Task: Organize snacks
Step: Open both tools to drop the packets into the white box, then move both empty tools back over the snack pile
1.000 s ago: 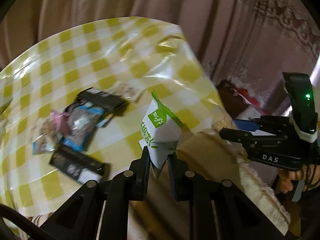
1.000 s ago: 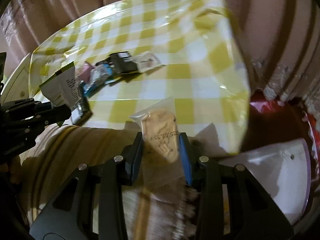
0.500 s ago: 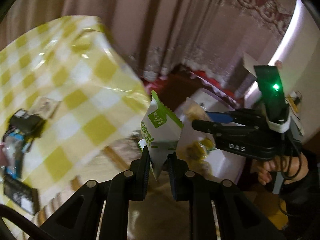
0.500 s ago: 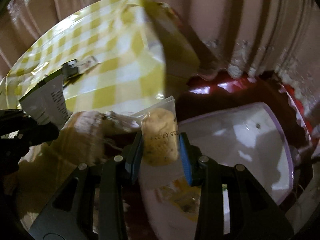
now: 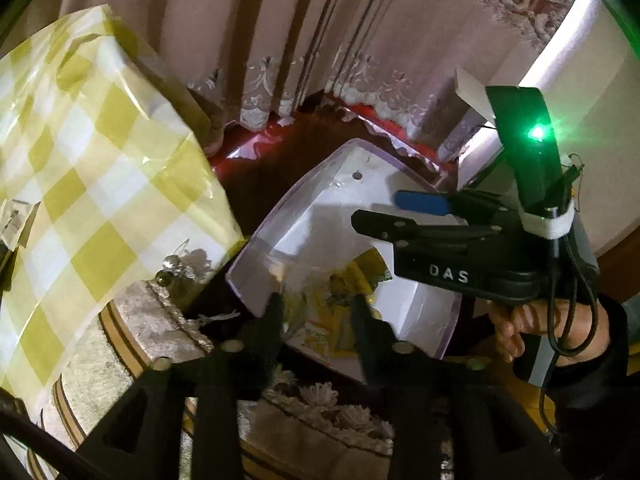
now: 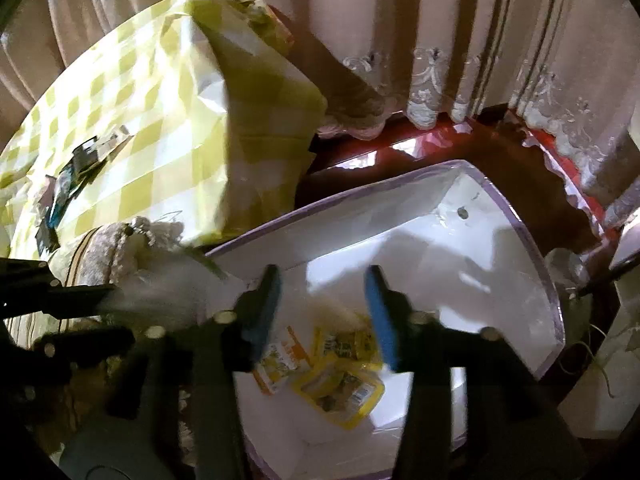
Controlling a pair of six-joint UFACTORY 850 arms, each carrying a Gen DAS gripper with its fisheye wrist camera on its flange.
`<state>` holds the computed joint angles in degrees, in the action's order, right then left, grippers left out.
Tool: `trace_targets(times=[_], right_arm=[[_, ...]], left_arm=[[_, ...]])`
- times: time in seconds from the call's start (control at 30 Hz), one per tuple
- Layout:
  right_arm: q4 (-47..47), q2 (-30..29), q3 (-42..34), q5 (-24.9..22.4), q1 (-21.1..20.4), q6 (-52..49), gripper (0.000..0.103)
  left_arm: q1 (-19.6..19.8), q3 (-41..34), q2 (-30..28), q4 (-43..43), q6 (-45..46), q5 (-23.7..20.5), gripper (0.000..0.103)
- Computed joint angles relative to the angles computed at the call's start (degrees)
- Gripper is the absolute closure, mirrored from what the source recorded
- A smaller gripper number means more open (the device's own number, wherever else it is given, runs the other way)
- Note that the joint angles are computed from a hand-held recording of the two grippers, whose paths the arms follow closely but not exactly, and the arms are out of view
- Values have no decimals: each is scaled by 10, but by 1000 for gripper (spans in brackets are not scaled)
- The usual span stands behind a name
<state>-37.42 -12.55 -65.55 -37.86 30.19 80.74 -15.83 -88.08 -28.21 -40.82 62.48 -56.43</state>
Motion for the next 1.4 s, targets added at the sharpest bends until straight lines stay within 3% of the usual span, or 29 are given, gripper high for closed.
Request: trace_targets(times=[0.07,0.23,0.37,0.47,0.57,0.67,0.97,1.4], right_arm=[[-6,-6,-7,-12,2,-1,35],[-12,-20,-24,-14,8,5,27],[-36,-26,-33,-7,14,40,24],[-57,-36,-49,-12,24,56,24],[-74,-43,-58,2,31,72,24],[-111,-52,-70,9,42,100,24],[-28,-96,-137,40,52,-18,24],[37,-173,-250,17,76,-104,24]], left_arm=[[5,0,0,-8,-5,6,48],[21,15,15,-38,-6,44,44],[34,41,39,-52,-7,104,40],[37,49,48,-6,-55,162,39],[45,41,43,66,-145,185,39],[57,37,38,101,-196,189,39],[82,47,42,152,-268,232,39],[126,34,26,128,-273,210,39]])
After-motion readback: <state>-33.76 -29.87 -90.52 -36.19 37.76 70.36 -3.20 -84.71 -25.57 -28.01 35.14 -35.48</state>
